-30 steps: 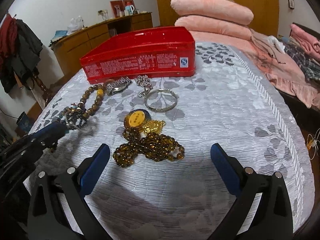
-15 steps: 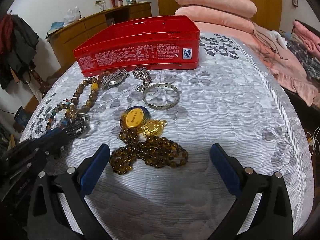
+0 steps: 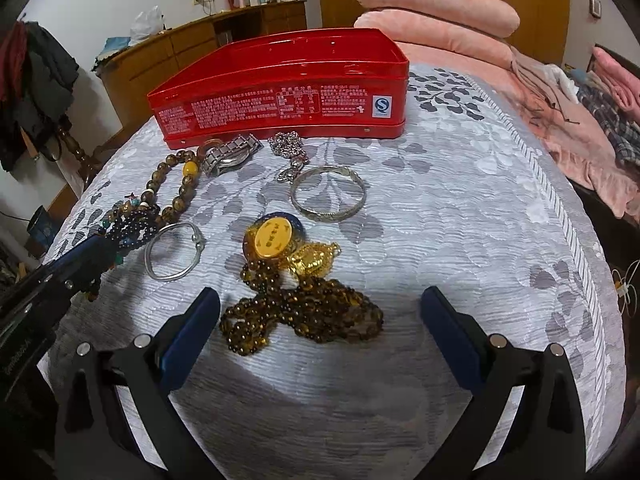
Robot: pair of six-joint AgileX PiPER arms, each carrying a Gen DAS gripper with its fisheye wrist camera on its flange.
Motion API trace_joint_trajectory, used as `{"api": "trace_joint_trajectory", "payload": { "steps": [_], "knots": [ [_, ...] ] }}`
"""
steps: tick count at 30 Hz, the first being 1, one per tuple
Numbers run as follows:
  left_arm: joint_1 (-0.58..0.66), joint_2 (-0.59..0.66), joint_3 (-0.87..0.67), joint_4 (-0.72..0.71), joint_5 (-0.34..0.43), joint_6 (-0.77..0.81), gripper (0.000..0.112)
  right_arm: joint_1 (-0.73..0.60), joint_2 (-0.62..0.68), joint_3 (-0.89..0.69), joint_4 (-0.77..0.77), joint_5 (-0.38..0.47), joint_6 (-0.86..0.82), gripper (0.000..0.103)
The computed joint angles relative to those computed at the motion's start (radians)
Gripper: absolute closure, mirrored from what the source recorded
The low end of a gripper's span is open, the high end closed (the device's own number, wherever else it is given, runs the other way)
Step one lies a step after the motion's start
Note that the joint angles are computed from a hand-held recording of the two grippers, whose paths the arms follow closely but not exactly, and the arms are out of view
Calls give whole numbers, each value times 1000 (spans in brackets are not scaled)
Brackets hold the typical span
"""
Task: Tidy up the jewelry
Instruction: 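Grasp the black-and-amber bead necklace with the left tool while the right tool approaches the brown bead strand, then carry both held strands into the red tin and open both tools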
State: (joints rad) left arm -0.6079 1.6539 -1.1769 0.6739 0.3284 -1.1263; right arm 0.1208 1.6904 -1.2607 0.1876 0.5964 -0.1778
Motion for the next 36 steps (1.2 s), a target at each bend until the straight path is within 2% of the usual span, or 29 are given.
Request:
{"api": "trace_joint_trajectory", "payload": {
  "steps": [2,7,11,14,17,20,23,24,26,31,36],
  "knots": [
    [-2,3,-3,34,4,-31,95,6,10,-15,-16,11,8,7],
    [2,0,-2,64,5,-59,95,17,-6,9,-61,-25,29,44],
    [10,-7,8,86,4,-85,95,-9,-19,10,-11,-6,-37,60],
    [15,-7,10,82,-2,-83,95,-35,-30,12,75,29,-131,62],
    [19,-3,6,59,-6,-58,95,-44,-32,12,125,43,-174,60],
    [20,1,1,45,-6,-43,95,-37,-17,-6,133,51,-173,37],
    [24,7,-6,31,-5,-25,95,-11,8,-28,80,40,-123,34],
    [23,8,-7,30,-4,-23,95,0,13,-32,55,31,-102,36],
    [26,10,-7,21,-5,-15,95,16,15,-33,-7,14,-51,49],
    [27,12,-10,25,-4,-18,95,-7,3,-21,33,12,-93,66],
    [23,13,-12,47,6,-41,95,-30,-23,3,142,22,-185,71]
  ]
}}
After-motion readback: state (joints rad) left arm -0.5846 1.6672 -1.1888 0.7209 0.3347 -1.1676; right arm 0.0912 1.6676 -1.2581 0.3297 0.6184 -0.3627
